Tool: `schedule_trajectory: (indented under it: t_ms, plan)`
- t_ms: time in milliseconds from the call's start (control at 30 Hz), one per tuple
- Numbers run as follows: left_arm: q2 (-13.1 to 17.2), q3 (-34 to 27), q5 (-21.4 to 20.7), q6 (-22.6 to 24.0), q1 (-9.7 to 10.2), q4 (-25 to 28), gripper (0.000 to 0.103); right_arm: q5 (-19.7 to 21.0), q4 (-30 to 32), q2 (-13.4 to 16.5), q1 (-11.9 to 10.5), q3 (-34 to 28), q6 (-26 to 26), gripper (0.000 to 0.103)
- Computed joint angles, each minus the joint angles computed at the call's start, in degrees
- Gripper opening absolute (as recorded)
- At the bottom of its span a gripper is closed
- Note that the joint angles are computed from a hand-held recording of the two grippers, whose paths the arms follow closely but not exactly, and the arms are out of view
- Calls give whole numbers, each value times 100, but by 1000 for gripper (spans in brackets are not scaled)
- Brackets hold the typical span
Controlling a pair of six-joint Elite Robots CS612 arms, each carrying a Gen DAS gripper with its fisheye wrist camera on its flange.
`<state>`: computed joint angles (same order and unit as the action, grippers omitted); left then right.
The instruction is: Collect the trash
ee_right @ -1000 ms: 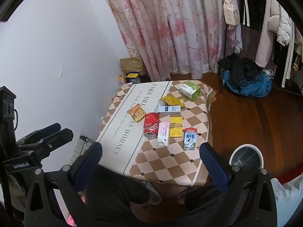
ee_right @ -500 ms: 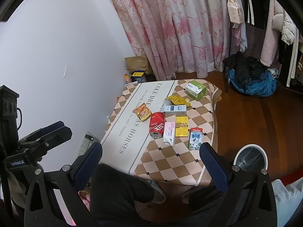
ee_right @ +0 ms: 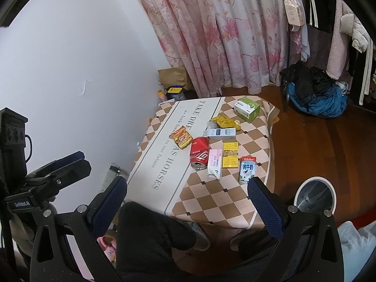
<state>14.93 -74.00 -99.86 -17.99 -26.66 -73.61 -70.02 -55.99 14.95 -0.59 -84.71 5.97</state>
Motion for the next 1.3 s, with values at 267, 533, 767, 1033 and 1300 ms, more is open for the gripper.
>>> schedule_trajectory:
  t_ms: [267,533,767,1033,1300]
  plan:
    - [11,-22,-44,-6,3,-9,103,102,36,-9,-18,25,24,103]
    - [30,-60,-112,4,2,-20,103,198,46,23,-23,-3,53,103]
    - [20,-53,-113,4,0,-15,103,216,39,27,-14,8,52,103]
    - [16,-51,-103,8,-4,-10,103,222,38,24,-16,11,53,103]
    - [1,-26,-92,6,-2,-19,103,223,17,-3,-3,46,51,103]
